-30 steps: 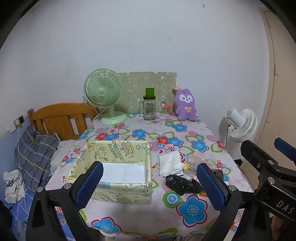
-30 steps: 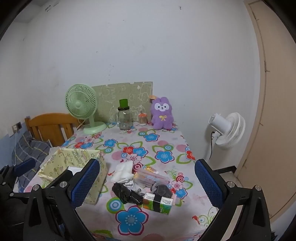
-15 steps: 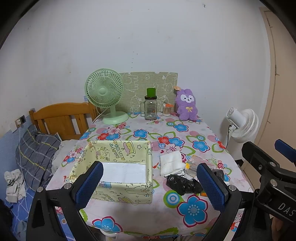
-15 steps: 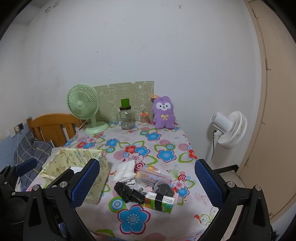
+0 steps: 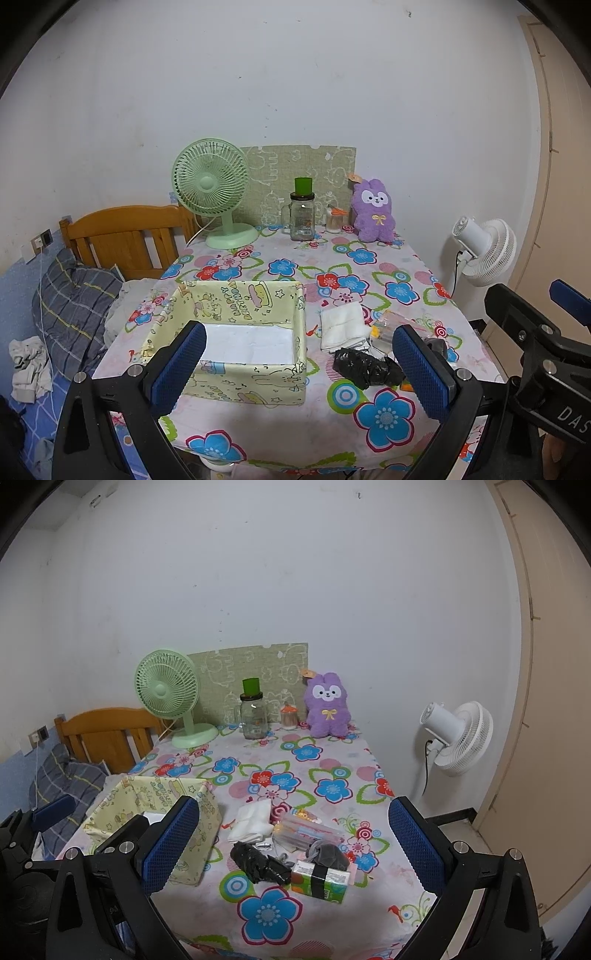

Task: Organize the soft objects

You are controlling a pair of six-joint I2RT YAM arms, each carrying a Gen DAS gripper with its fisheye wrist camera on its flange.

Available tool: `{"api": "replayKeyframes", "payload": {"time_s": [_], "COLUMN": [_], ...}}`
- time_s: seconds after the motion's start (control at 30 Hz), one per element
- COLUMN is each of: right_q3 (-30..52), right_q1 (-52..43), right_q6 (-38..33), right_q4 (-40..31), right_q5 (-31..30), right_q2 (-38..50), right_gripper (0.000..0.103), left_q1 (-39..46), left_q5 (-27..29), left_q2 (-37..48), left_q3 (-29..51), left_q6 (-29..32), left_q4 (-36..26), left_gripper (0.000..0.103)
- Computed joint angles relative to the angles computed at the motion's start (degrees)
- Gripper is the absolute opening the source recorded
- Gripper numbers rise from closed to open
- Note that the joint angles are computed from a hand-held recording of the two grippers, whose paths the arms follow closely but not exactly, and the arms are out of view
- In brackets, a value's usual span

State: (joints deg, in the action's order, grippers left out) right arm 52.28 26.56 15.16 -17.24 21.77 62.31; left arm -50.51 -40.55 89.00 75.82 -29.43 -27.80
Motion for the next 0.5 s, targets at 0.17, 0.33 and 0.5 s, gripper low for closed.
{"api": "replayKeyframes", "payload": {"time_s": [0.17, 0.33, 0.5], "right_q3": [-0.1, 0.0, -0.1], "right_q1": [0.3, 0.3, 0.4], "right_q6": [0.1, 0.1, 0.1], "right_q4": [-0.1, -0.2, -0.2], "right_q5": [0.3, 0.3, 0.5], "right_q2": [-0.2, -0.2, -0.3], "right_gripper": [0.103, 0.103, 0.103], "left_q1": [-0.2, -0.5, -0.8], "left_q5": [0.0, -0.4, -1.0], "left_q2": [-0.6, -0.2, -0.4], "left_q3": [0.0, 0.1, 0.1], "left_q6": [-0.2, -0.5, -0.6], "left_q4": [-0.7, -0.6, -0.9], "left_gripper": [0.102, 0.102, 0.102]}}
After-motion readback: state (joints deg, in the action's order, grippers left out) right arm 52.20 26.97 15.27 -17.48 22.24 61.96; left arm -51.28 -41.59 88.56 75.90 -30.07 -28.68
